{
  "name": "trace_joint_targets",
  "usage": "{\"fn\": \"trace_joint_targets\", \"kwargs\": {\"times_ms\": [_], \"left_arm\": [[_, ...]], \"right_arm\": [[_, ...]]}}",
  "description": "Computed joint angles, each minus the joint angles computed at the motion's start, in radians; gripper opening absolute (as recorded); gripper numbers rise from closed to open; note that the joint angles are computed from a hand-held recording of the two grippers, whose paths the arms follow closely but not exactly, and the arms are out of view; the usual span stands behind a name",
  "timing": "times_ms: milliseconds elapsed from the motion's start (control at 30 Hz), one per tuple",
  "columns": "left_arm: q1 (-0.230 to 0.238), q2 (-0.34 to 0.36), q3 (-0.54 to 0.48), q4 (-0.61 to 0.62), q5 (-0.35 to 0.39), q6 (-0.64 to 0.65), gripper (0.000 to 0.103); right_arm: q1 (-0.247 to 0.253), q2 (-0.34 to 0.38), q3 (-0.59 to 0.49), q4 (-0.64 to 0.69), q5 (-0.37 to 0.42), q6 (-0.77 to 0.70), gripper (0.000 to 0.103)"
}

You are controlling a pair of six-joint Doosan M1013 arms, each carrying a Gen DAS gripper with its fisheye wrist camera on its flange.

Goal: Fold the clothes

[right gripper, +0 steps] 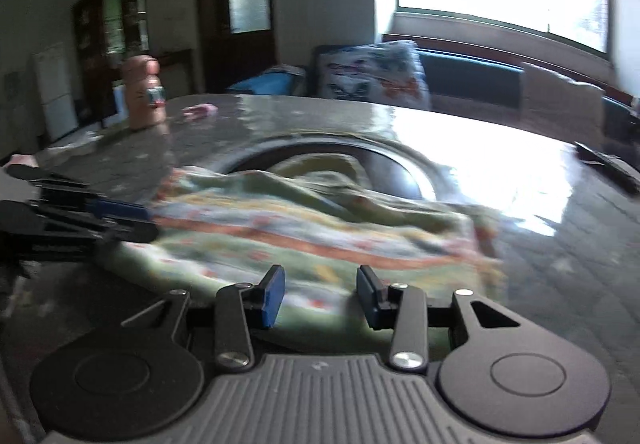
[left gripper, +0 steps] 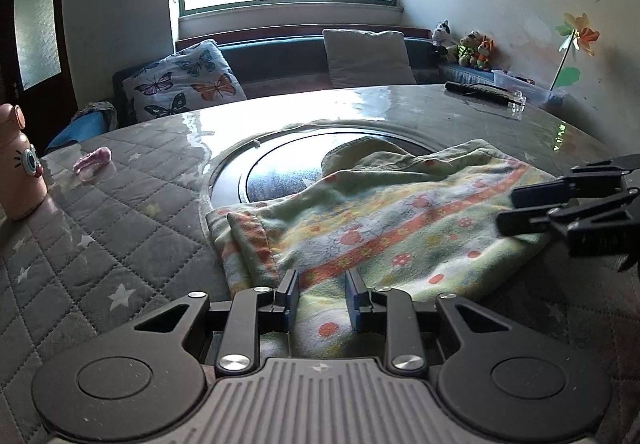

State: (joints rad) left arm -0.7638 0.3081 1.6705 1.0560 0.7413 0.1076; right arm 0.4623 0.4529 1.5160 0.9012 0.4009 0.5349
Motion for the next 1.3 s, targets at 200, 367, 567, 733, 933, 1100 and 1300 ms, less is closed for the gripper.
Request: {"fn": "trace_joint_targets", "kwargs": {"times_ms": [200,367,567,733,933,1100,1300], "left_arm": [[0.001,-0.004,0.003,-0.009,0.009,0.006,0.030],[0.004,-0.005,-0.002,-0.028,0.018,0.009,0.032],[0.013,0.000,-0.018,-0.054,0.046,-0.001,0.032],[0.025,0.001,-0.020,-0.070,0.062,-0.035,0.033],[0.035,0.011,-0.036,-0.089,0.110,-0.092,0.041],[0.044,0.001,-0.028,-0.113,0.091,-0.118,0.044],[0.055,-0.011,-0.020,-0.147,0.032,-0.101,0.026]], "right_arm": [[-0.030,-0.005,0.013,-0.062,-0.043,0.119,0.036],[-0.039,-0.002,0.000,-0.091,-0.036,0.170,0.032],[-0.024,0.025,-0.044,-0.134,-0.020,0.181,0.033],[-0.023,0.036,-0.060,-0.221,-0.030,0.276,0.037],[-0.032,0.048,-0.080,-0.350,-0.069,0.477,0.048],[-0.049,0.066,-0.097,-0.333,-0.032,0.533,0.051],[-0.058,0.065,-0.092,-0.222,-0.008,0.453,0.023]]}}
